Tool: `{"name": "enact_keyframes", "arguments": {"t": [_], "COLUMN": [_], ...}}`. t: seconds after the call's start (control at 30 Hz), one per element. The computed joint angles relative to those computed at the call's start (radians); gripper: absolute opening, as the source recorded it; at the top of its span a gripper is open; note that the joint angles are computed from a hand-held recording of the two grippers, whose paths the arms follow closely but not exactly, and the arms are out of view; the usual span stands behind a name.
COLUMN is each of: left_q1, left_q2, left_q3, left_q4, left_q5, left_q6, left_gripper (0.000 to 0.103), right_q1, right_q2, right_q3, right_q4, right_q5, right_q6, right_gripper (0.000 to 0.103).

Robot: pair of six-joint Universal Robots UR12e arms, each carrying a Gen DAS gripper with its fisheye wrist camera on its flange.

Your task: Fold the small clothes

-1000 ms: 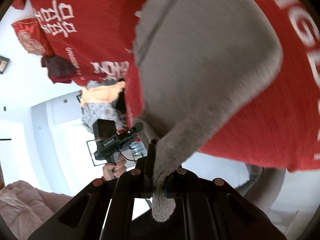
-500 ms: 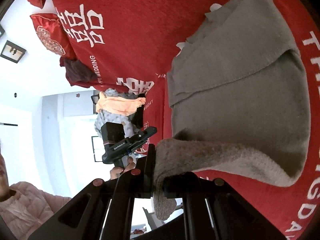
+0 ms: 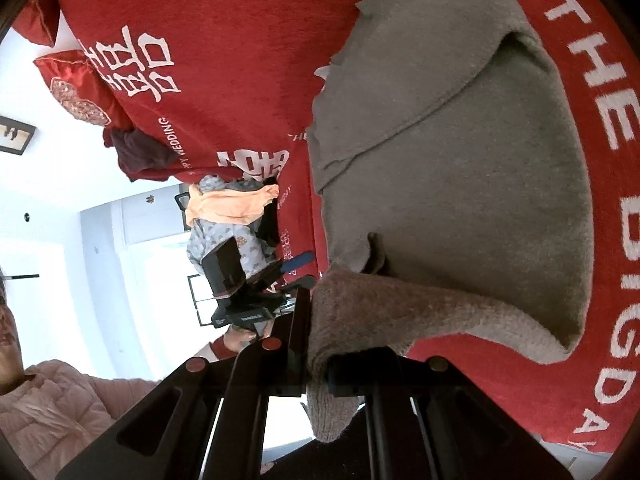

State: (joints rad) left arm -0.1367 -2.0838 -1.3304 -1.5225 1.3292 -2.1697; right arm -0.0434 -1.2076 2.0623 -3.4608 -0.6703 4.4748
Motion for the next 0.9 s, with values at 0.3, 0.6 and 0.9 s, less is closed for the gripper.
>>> {"name": "enact_keyframes", "arguments": {"t": [0.3,0.6,0.9], "left_q1": [-0.048,0.029,0.054], "left_q2": [-0.001,0.000,-0.076], "left_q3": [-0.023,0.044,0.167], "left_q4": [-0.062,-0.097,0.085], "left_q5": [0.107,-0.130,-0.288], "left_q6": [0.199,-0.017,-0.273], "left_gripper": [0.006,0.006,0.006], "right_q1": [0.007,0.004,-0.050], "right_q2": [0.001,-0.017,0.018], "right_q3": [0.004,0.009,-0.099], "right_q4": [-0.010,-0.051,-0.001], "right_q5": [-0.008,-0.051,-0.086], "right_q6": [0.006,0.021,-0.080], "right_gripper": [0.007,0.007,0.007]}}
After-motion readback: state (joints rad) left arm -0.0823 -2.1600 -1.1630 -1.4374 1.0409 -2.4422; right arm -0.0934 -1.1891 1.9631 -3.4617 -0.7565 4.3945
